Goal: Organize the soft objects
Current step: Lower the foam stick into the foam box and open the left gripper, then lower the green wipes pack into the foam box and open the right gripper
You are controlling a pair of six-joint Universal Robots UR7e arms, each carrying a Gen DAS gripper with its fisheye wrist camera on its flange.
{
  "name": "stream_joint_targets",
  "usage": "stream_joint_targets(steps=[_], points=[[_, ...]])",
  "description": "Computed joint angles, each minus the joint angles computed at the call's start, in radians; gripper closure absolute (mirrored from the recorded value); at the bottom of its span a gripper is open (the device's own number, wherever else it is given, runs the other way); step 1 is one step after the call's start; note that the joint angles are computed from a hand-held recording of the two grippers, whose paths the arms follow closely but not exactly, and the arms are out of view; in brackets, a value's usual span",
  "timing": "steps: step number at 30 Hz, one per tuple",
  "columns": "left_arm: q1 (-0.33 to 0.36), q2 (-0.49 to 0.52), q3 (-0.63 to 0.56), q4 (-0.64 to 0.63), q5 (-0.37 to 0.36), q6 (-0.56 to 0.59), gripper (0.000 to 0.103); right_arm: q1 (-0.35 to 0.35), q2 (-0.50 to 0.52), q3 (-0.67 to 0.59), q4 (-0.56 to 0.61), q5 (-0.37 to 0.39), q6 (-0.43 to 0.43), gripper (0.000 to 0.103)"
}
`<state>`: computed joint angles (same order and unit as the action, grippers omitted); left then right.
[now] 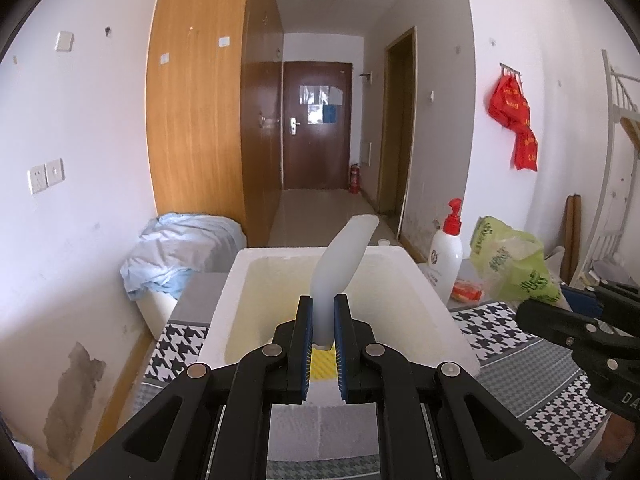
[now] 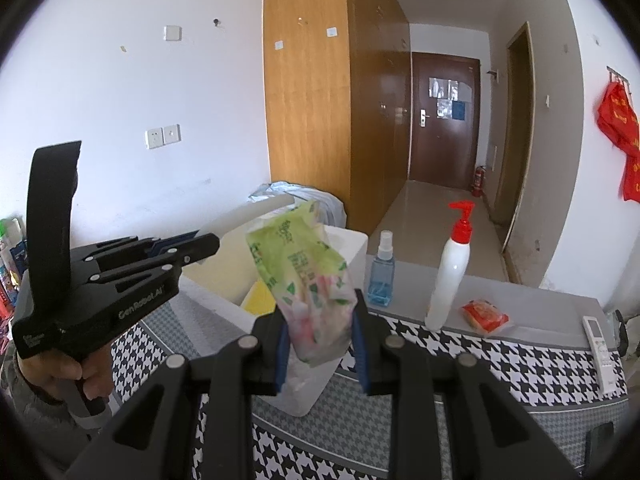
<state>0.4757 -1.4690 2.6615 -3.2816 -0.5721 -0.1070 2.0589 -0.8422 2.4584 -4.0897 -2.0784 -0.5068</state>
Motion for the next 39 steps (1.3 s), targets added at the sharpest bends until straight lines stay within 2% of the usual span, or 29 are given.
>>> stream_joint_targets(steps=[6, 12, 14, 17, 18, 19, 21, 23, 25, 27, 30, 39], points=[[0.031, 0.026, -0.020, -0.016, -0.012, 0.027, 0.092, 0.001, 0.003, -0.010, 0.008, -0.013, 0.005, 0.072], [0.045, 0.046, -0.032, -0.021, -0.005, 0.036, 0.082, 0.008, 0.007, -0.021, 0.021, -0.030, 0.012, 0.072], [0.045, 0.048, -0.033, -0.019, -0.001, 0.032, 0.082, 0.006, 0.007, -0.022, 0.022, -0.032, 0.014, 0.072], [0.047, 0.041, -0.029, -0.023, -0.001, 0.032, 0.073, 0.007, 0.009, -0.027, 0.024, -0.040, 0.015, 0.072], [0.046, 0.039, -0.026, -0.025, 0.002, 0.033, 0.062, 0.005, 0.009, -0.029, 0.024, -0.040, 0.014, 0.072], [0.045, 0.037, -0.024, -0.029, 0.004, 0.033, 0.046, 0.006, 0.010, -0.030, 0.025, -0.041, 0.014, 0.072], [0.039, 0.037, -0.013, -0.069, 0.013, 0.045, 0.030, 0.006, 0.011, -0.031, 0.025, -0.042, 0.014, 0.072], [0.030, 0.031, -0.005, -0.087, 0.024, 0.046, 0.026, 0.012, 0.016, -0.036, 0.026, -0.049, 0.014, 0.072], [0.024, 0.024, 0.002, -0.099, 0.037, 0.052, 0.015, 0.018, 0.017, -0.039, 0.026, -0.050, 0.015, 0.072], [0.015, 0.018, 0.010, -0.109, 0.051, 0.060, 0.012, 0.018, 0.020, -0.041, 0.022, -0.049, 0.010, 0.072], [0.009, 0.016, 0.019, -0.139, 0.073, 0.070, 0.002, 0.023, 0.024, -0.050, 0.028, -0.052, 0.009, 0.072], [0.005, -0.020, 0.033, -0.132, 0.107, 0.077, 0.001, 0.034, 0.037, -0.079, 0.052, -0.052, 0.004, 0.072]])
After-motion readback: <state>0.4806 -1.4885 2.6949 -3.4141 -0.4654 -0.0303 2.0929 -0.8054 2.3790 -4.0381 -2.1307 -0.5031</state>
